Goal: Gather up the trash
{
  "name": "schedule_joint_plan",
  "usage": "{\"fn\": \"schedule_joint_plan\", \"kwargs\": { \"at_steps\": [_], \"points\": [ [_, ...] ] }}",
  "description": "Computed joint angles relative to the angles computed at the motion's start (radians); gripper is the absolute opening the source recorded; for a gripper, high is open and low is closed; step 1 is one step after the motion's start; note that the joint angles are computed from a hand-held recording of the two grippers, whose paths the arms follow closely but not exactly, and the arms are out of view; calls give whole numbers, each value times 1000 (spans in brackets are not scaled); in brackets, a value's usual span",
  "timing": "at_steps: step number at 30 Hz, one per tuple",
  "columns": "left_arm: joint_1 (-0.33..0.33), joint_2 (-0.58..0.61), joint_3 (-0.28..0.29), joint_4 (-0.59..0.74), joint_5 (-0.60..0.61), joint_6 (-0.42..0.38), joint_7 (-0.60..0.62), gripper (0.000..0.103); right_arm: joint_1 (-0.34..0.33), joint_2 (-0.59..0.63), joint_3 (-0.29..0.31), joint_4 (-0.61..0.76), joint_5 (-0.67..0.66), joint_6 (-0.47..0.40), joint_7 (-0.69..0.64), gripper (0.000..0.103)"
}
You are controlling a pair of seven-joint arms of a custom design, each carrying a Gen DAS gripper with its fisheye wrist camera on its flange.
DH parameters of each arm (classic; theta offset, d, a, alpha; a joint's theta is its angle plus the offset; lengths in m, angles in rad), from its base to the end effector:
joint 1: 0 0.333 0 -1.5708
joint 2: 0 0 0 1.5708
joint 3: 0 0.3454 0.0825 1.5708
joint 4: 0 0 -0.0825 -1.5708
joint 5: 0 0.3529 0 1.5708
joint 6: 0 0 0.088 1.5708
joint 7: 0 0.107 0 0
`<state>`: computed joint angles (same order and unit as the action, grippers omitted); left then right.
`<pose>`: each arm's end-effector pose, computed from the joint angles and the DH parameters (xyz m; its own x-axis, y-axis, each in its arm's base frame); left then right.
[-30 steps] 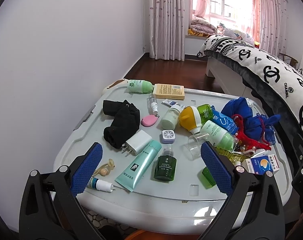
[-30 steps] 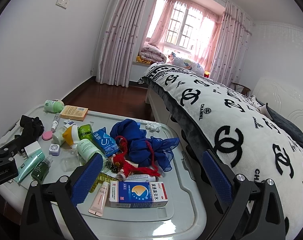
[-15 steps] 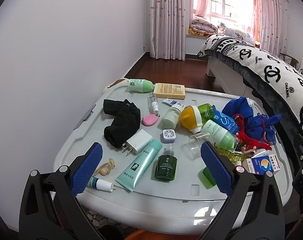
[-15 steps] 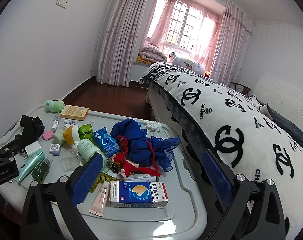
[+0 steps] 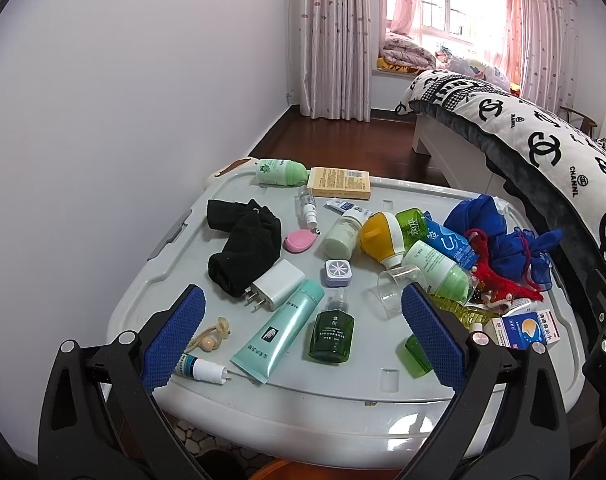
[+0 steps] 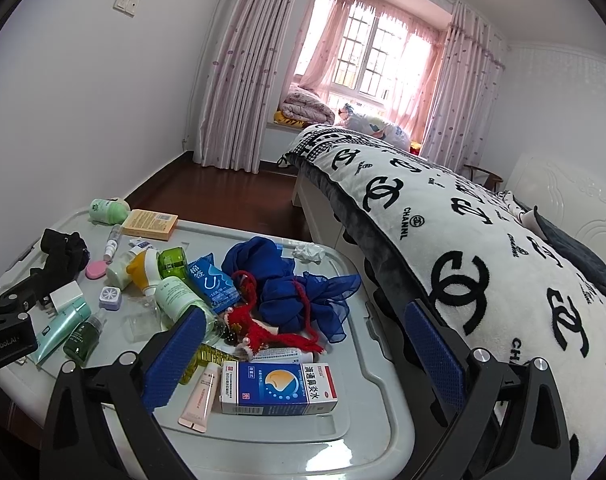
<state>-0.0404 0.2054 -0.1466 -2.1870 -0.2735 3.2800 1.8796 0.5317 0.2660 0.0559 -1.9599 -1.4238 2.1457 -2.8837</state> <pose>0.5832 -0.0769 0.4506 -0.1781 -0.9837 -0.0231 -0.6208 0.1305 -0.7730 0.5248 0.2969 0.4093 -0.4348 -0.8717 0.2258 -0.4948 0.0218 -0.8688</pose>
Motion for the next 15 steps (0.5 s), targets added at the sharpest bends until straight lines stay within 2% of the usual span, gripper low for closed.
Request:
{"fn": "schedule_joint_plan", "kwargs": {
  "at_steps": [3,15],
  "points": [
    [-15,0,15,0,1,1,-6,96,0,1,0,1,1,1,0,98],
    [-14,-1,16,1,4,4,-9,96,1,0,0,0,0,0,0,98]
  ]
}}
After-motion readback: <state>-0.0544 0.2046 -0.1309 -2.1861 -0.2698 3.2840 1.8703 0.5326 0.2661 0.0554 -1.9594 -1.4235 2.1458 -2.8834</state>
